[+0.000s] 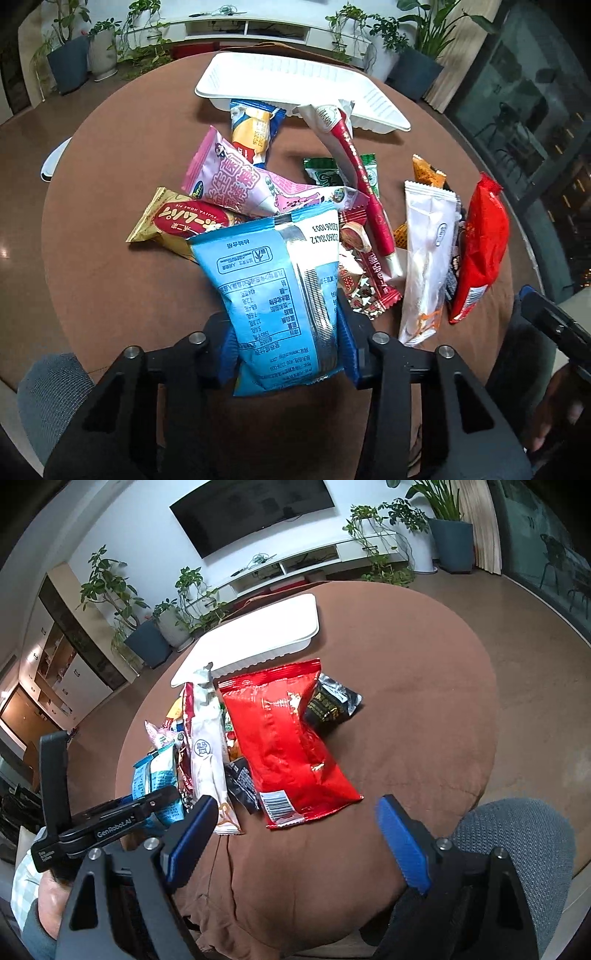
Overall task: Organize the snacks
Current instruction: 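Grasp the blue chip bag with the left gripper while the right gripper grasps the red chip bag, then carry the blue bag and red bag into the white tray with both grippers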
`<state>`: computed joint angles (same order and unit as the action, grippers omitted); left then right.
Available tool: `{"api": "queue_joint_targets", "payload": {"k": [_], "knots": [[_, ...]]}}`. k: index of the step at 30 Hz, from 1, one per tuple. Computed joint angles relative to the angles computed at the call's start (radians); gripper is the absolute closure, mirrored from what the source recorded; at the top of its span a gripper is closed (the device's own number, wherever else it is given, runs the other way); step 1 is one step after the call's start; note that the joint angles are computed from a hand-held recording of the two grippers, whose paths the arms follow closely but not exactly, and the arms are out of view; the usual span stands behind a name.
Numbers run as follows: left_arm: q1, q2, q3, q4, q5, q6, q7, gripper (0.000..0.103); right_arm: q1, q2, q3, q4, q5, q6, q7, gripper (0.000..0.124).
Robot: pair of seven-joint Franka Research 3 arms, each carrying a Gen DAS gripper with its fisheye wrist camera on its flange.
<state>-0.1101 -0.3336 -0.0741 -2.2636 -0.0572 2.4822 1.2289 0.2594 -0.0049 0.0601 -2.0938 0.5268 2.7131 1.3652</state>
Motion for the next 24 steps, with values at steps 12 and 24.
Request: {"api": "queue_joint_targets", "payload": {"k": [12,24], "knots": [[-0.072,-0.08,0.067,-0.068,-0.183,0.029,0.164,0.063,0.004,0.061,0.004,0.055,-0.107,0.011,0.01,0.036],[-0.082,-0.101,0.088,-0.089,-0.271,0.043,0.245,0.063,0.005,0.166,0.009,0.175,-0.166,-0.058,-0.025,0.061]]}}
